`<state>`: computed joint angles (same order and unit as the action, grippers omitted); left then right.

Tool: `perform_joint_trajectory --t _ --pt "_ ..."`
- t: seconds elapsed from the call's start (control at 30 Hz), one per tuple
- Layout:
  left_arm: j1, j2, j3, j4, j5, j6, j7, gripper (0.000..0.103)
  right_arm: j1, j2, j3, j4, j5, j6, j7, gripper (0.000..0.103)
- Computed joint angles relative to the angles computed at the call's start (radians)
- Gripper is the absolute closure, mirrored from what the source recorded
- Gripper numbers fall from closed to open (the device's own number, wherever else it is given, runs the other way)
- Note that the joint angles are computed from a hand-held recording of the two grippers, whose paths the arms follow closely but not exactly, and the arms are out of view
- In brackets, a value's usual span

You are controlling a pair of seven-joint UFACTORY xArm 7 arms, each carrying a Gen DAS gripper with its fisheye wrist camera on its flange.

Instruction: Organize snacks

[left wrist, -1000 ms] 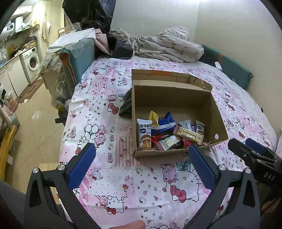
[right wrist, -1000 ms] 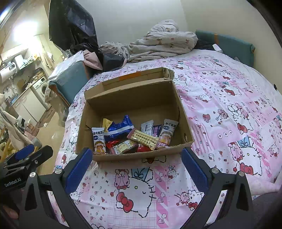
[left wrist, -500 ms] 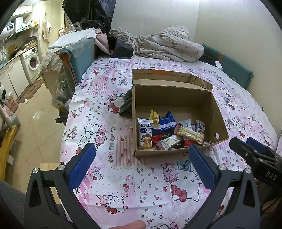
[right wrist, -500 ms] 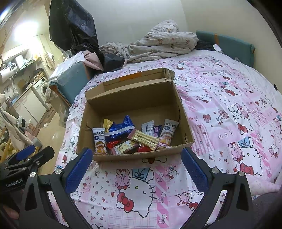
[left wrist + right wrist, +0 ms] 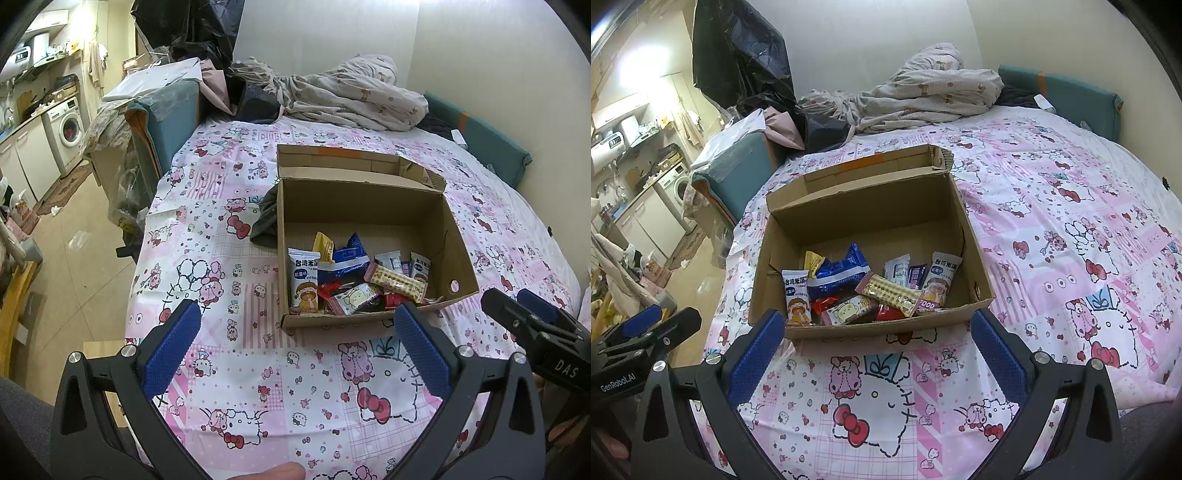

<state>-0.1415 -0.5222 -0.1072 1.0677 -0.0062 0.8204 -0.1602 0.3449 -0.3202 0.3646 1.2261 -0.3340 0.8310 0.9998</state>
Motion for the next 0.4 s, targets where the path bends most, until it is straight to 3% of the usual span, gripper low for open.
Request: perform_joint_trajectory --t 0.4 --pt "-0.003 0.016 -0.004 0.020 -0.004 0.027 -0.009 0.000 0.005 0.002 -0.005 0.003 0.010 -0.005 -0.010 0.000"
